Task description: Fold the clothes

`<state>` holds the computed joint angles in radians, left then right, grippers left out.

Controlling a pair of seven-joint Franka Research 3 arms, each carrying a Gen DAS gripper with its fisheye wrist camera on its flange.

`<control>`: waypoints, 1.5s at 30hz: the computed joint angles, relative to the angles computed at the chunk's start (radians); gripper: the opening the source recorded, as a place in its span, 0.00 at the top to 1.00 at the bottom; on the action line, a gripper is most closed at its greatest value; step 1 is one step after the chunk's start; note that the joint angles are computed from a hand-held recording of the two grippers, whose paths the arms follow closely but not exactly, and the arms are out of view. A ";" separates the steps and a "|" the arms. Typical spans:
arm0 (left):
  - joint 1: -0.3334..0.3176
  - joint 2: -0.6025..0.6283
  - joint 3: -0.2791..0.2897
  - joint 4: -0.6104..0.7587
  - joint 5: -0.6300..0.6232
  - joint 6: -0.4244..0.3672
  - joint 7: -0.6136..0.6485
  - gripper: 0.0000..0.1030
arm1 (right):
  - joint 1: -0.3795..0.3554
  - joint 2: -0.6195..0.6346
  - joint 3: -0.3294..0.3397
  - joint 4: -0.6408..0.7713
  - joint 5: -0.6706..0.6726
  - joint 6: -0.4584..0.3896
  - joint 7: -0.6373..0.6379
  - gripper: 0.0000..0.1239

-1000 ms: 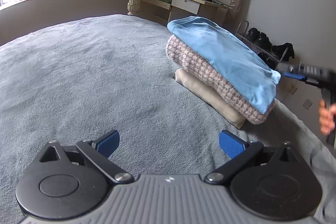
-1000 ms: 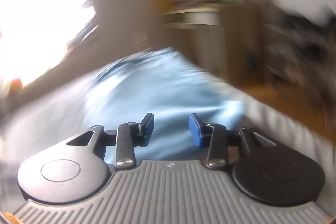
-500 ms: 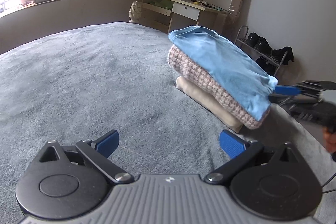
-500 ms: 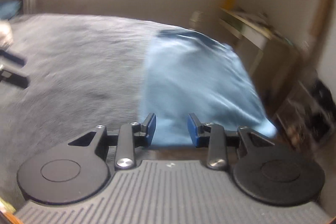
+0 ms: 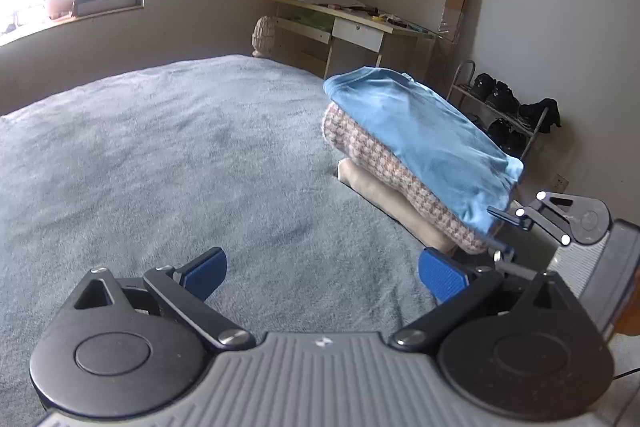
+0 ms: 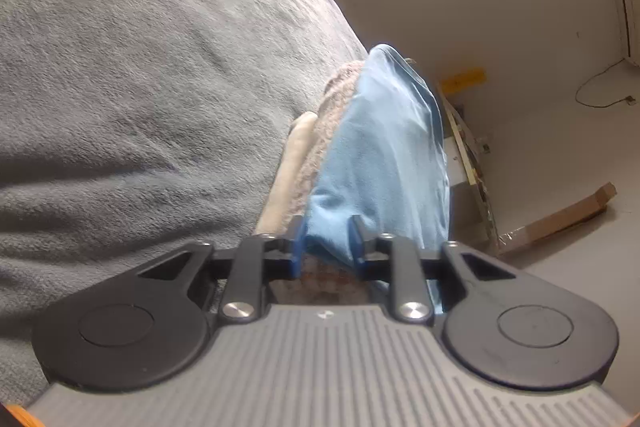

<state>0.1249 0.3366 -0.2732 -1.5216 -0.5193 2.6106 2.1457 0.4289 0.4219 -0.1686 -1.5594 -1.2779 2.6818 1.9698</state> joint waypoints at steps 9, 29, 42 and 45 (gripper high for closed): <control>-0.002 -0.003 0.005 0.000 0.004 0.012 -0.011 0.00 | -0.032 -0.070 0.026 -0.071 -0.160 0.038 -0.121 0.97; -0.012 -0.039 0.010 -0.005 0.059 -0.089 -0.018 0.00 | -0.056 -0.294 0.136 -0.220 0.741 0.035 0.436 0.56; -0.075 -0.146 0.058 -0.120 0.100 -0.031 -0.005 0.00 | -0.035 -0.328 0.198 -0.156 0.453 -0.264 0.824 0.23; -0.081 -0.158 0.062 -0.134 0.103 -0.029 0.007 0.00 | -0.040 -0.334 0.208 -0.163 0.436 -0.278 0.835 0.22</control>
<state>0.0441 0.1783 -0.2108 -1.6552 -0.4162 2.5815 2.1523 0.3890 0.0881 0.0394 -1.7221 -0.8418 2.4037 2.8053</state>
